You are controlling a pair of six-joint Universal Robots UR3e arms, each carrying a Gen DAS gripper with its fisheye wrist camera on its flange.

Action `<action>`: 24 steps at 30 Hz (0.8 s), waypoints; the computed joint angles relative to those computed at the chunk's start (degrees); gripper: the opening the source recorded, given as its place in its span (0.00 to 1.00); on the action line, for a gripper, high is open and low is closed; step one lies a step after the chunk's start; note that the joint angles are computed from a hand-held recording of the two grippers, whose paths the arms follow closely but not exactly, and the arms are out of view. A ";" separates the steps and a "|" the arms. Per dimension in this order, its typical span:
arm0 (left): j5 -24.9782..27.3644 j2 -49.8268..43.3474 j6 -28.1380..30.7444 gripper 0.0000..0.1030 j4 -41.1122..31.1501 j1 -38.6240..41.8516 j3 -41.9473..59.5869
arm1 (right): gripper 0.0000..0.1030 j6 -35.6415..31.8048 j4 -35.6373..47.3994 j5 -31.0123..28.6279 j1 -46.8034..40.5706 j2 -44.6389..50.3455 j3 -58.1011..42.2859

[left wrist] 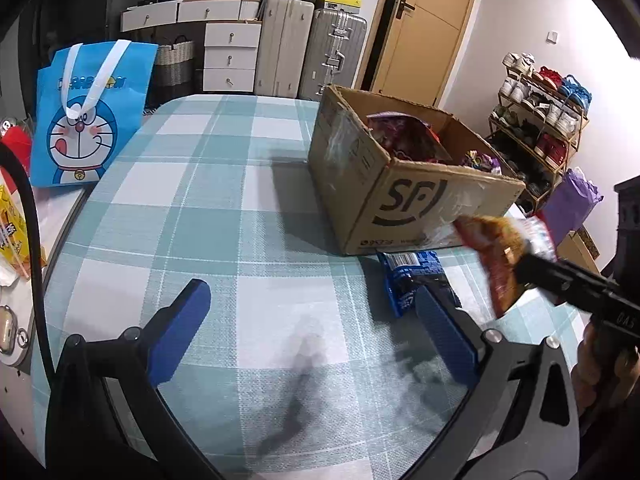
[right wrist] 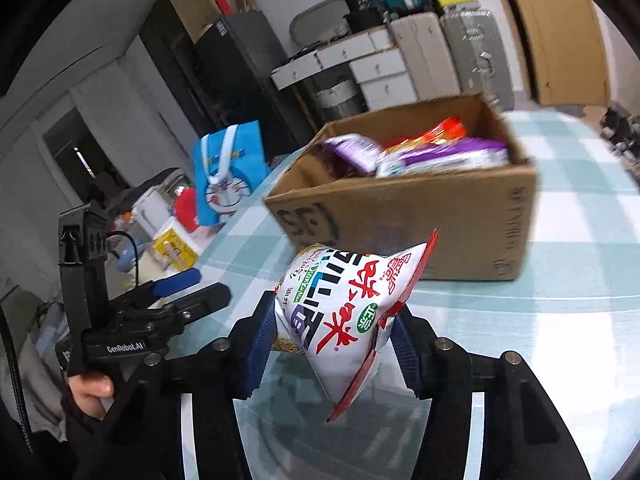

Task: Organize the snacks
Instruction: 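Grasp the blue snack packet with the left gripper while the right gripper grasps the white-and-red bag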

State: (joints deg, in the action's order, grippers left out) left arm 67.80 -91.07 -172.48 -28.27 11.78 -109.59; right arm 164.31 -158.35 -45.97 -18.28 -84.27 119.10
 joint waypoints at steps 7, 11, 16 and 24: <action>1.26 -3.22 -1.48 1.00 -0.07 -3.77 2.43 | 0.53 -2.24 1.13 2.12 -7.60 -4.96 5.46; 2.30 -6.32 -3.90 1.00 -0.46 -6.72 5.09 | 0.53 -4.31 2.87 3.36 -10.97 -6.62 6.95; 6.60 -12.15 -6.80 1.00 -1.61 -12.86 11.53 | 0.53 -5.68 3.11 4.40 -14.25 -7.27 8.66; 14.67 -21.90 -8.27 0.96 -4.90 -21.21 22.70 | 0.53 -8.22 5.68 6.57 -19.10 -7.88 10.50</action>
State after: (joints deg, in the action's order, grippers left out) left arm 82.47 -112.97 -180.75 -33.17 -9.42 -86.89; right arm 156.09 -152.68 -39.40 -37.38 -92.15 129.60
